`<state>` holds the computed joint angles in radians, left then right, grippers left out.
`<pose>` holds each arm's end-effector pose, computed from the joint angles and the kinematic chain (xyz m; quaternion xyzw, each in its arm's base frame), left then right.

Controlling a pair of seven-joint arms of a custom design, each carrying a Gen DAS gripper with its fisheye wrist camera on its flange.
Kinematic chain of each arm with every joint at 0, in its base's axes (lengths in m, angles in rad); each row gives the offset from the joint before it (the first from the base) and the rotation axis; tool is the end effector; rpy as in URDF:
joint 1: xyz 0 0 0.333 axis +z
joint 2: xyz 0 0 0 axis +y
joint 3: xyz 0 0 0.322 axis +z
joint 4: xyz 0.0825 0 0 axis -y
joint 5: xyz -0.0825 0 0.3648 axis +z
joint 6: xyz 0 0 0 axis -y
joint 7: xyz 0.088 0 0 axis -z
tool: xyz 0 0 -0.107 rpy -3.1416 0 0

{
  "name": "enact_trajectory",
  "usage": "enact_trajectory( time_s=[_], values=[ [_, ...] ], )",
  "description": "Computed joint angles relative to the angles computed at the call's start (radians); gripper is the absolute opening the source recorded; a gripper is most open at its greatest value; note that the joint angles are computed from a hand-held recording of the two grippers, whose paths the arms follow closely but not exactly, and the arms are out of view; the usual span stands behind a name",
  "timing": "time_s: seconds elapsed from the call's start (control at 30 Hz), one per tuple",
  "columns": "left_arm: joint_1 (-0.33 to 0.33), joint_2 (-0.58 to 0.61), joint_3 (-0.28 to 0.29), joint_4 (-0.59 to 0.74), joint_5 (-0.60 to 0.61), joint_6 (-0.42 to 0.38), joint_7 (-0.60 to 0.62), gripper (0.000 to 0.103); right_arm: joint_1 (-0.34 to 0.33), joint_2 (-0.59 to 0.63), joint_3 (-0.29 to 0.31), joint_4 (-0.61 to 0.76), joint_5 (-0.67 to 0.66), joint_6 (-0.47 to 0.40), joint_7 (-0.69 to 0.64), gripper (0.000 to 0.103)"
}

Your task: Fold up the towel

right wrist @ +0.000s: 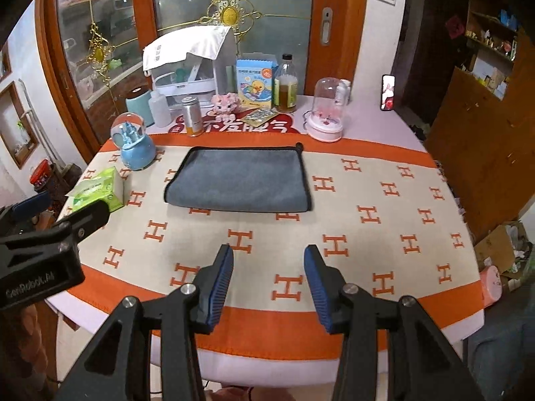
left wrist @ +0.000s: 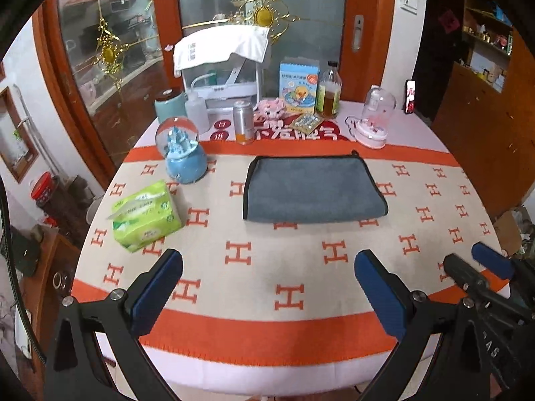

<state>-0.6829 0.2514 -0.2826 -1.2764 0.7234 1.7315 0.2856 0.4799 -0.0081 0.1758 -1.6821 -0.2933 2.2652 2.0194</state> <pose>0.4279 -0.4626 0.6594 -0.7566 0.5609 -0.2003 0.2699 0.4673 0.3506 0.6614 -0.7706 0.5522 -0.1982 0.2490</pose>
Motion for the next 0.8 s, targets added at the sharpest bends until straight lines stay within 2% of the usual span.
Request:
enact_trajectory(
  time_s=[0.37, 0.8],
  values=[
    [-0.052, 0.073, 0.01, 0.109, -0.016, -0.095, -0.007, 0.102, -0.013, -0.016, -0.003, -0.013, 0.037, -0.029, -0.029, 0.044],
    [-0.077, 0.113, 0.038, 0.166, -0.04, -0.1, 0.004, 0.102, -0.028, -0.015, -0.006, -0.013, 0.057, -0.043, -0.044, 0.045]
  ],
)
